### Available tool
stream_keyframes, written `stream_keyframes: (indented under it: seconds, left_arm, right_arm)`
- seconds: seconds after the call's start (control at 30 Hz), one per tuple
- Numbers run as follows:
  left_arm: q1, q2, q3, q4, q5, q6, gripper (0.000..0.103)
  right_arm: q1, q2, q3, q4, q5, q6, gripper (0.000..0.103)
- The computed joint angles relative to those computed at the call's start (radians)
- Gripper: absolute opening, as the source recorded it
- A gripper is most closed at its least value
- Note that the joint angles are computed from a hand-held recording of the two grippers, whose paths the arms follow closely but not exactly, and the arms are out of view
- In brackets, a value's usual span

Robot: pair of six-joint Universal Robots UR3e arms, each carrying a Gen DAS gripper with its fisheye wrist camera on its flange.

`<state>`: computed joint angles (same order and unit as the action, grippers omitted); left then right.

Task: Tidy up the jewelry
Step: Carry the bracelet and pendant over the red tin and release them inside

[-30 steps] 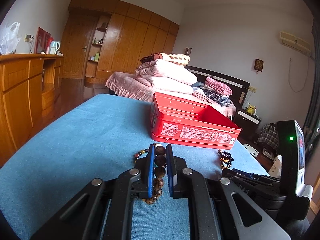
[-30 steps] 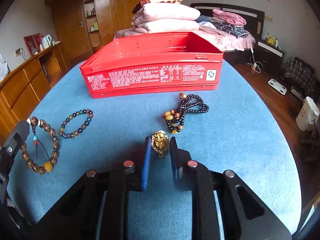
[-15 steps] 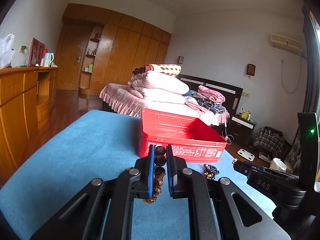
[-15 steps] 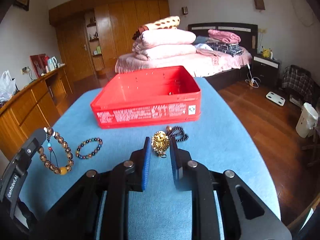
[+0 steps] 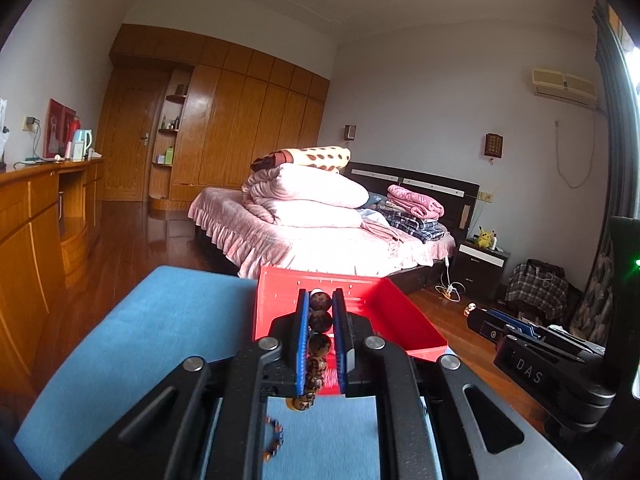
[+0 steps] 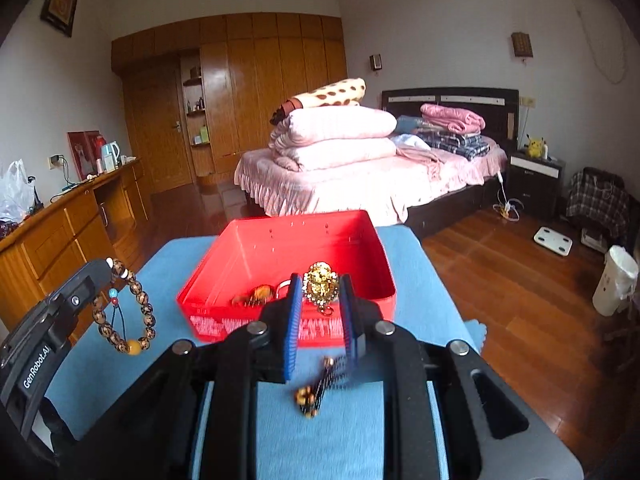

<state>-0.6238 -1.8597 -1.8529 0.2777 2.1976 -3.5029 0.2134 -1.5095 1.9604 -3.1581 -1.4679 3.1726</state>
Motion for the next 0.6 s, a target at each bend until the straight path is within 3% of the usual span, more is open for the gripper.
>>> stream_keyframes:
  seconds: [0.33, 0.6]
  left_arm:
    - [0.147, -0.109, 0.248, -0.094, -0.131, 0.076, 0.011]
    - [0.25, -0.24, 0.411, -0.227, -0.263, 0.062, 0.011]
  right_arm:
    - [0.007, 0.244, -0.344, 0.094, 0.011, -0.016, 0.018]
    - [0.024, 0.482, -0.623, 0.23, 0.016, -0.007, 0.018]
